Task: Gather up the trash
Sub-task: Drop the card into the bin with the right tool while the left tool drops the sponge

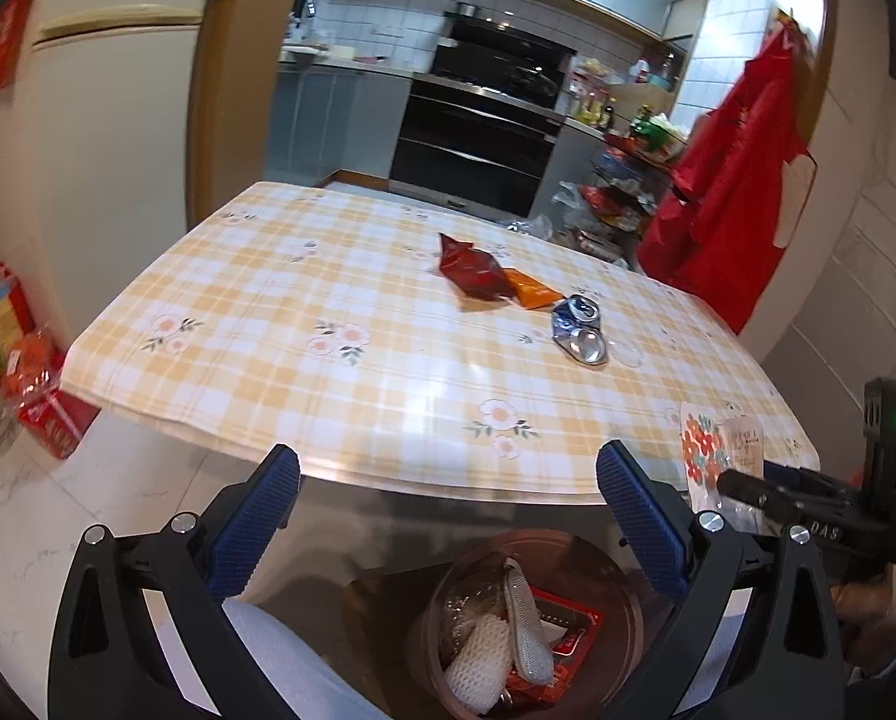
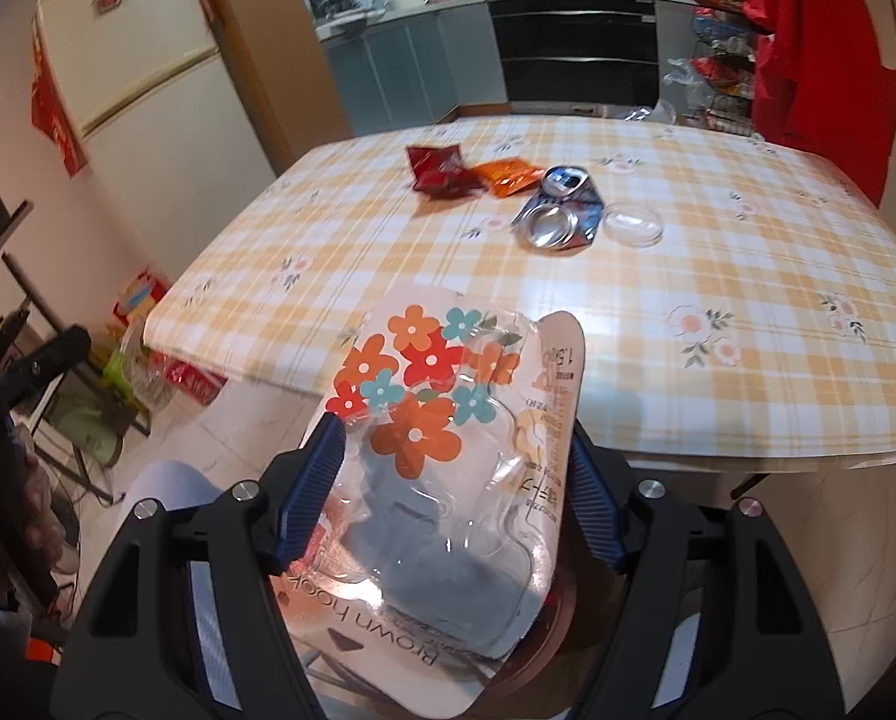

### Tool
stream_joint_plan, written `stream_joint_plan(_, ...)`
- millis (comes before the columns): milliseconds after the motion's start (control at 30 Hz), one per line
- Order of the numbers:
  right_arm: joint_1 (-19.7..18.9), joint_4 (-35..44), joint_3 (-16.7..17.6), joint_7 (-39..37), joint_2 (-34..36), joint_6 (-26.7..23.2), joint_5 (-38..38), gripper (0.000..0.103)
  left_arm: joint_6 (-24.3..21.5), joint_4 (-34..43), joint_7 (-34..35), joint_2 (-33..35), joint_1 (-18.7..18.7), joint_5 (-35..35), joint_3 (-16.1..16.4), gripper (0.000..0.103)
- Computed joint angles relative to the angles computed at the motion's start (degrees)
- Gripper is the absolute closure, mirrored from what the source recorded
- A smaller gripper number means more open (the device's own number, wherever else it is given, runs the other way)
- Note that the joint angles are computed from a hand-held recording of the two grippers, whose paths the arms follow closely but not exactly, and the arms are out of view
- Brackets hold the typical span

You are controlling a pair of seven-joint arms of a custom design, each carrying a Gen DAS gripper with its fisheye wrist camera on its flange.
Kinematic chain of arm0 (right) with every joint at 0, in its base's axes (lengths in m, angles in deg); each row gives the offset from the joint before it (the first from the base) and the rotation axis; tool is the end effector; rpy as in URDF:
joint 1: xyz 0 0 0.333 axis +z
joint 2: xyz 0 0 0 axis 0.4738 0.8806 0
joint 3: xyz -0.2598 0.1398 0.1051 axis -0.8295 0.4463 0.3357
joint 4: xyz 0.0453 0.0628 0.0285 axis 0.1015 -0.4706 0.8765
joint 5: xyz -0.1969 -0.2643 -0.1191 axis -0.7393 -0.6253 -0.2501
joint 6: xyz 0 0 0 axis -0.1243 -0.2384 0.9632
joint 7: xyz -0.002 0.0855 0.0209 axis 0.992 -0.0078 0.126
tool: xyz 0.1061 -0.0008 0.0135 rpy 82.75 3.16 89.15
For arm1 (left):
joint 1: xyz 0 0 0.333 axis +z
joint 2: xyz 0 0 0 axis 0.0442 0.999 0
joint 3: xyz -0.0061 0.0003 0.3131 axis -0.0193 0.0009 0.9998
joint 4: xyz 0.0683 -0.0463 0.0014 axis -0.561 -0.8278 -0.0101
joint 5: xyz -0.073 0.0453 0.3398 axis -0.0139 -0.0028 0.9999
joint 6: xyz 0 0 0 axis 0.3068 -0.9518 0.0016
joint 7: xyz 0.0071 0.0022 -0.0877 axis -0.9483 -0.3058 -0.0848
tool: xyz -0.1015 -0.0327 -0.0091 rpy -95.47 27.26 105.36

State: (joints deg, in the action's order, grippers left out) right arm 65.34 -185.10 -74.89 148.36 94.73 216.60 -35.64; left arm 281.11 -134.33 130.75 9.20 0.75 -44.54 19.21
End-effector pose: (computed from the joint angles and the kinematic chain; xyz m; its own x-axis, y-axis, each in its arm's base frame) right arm 0.5354 0.3540 0.3852 0.1988 -0.9525 -0.2307 -0.7717 -0.0071 -0.6359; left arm 0.5159 -0.1416 0.4159 -0.1073 -0.9619 0.2513 -0.6459 -0.1247 -0.7531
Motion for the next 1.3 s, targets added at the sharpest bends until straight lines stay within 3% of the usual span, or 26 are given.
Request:
stream_joint_plan(300,-5.9,2.0,9.1,-7.7,1.7,-3.1,5.9,0.030,0.8,-1.4,-0.7,-0.2,0.1,0.2,0.4,0.006)
stream_joint_plan(500,-8.0,3.3,12.9,-13.3,2.9,-5.6,10.6,0.029,0.4,-1.3,-1.1,0.0,0.3,0.3,0.2,0.006)
stream_joint_plan(633,-8.9,3.8,14.5,-16.3,3.5,-6.7,13.6,0.022,0.3,-1.1,-1.6,0.2,0.7,0.7,-0.1,0.006)
stream_joint_plan(833,-7.4,4.0,12.9,-16.9,3.3,-7.3,14.6,0.015,0.3,-1.1,-1.6,0.2,0.6,0.7,0.0,0.006)
stream_joint_plan(1033,-3.7,3.2,7.8,-11.7,2.6,-6.6,11.6,0.008,0.2,-1.1,-1.7,0.2,0.8,0.9,-0.2,0.006)
stream_joint_plan(1300,-0.5,2.6,2.0,-3.4,2.0,-6.7,4.6,0.006,-0.9,0.2,-0.2,1.5,0.0,-0.3,0.6,0.006)
